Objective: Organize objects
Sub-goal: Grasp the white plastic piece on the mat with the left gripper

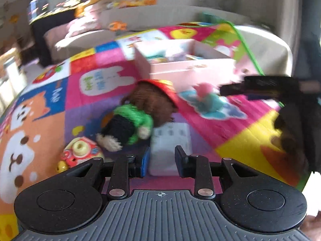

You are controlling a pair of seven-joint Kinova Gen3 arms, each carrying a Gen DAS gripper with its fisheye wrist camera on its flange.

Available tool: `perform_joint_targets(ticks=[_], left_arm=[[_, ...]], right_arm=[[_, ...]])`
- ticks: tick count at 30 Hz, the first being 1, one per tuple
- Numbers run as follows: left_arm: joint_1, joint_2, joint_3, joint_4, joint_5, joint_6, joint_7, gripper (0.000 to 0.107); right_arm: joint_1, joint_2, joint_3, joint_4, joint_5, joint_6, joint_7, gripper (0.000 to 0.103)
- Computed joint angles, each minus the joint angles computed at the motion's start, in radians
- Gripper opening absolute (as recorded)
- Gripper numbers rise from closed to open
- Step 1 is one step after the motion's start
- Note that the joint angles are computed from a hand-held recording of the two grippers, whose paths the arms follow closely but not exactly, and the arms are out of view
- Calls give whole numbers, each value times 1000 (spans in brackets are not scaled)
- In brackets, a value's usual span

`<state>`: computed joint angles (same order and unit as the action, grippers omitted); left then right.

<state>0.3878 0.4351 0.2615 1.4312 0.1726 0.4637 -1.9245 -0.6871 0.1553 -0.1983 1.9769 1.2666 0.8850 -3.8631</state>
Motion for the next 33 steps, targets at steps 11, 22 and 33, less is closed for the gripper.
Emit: perform_joint_targets(ticks=[11, 22, 33], left_arm=[[-26, -6, -41, -58, -40, 179, 33, 31], [-15, 51, -3, -128, 14, 253, -139, 78], [22, 73, -39, -188, 132, 229, -70, 73]], right_arm=[[70, -9, -62, -74, -213, 24, 274, 103], [-47, 91, 33, -217, -337, 174, 586, 103], [-61, 80, 54, -197, -330, 154, 575, 103]])
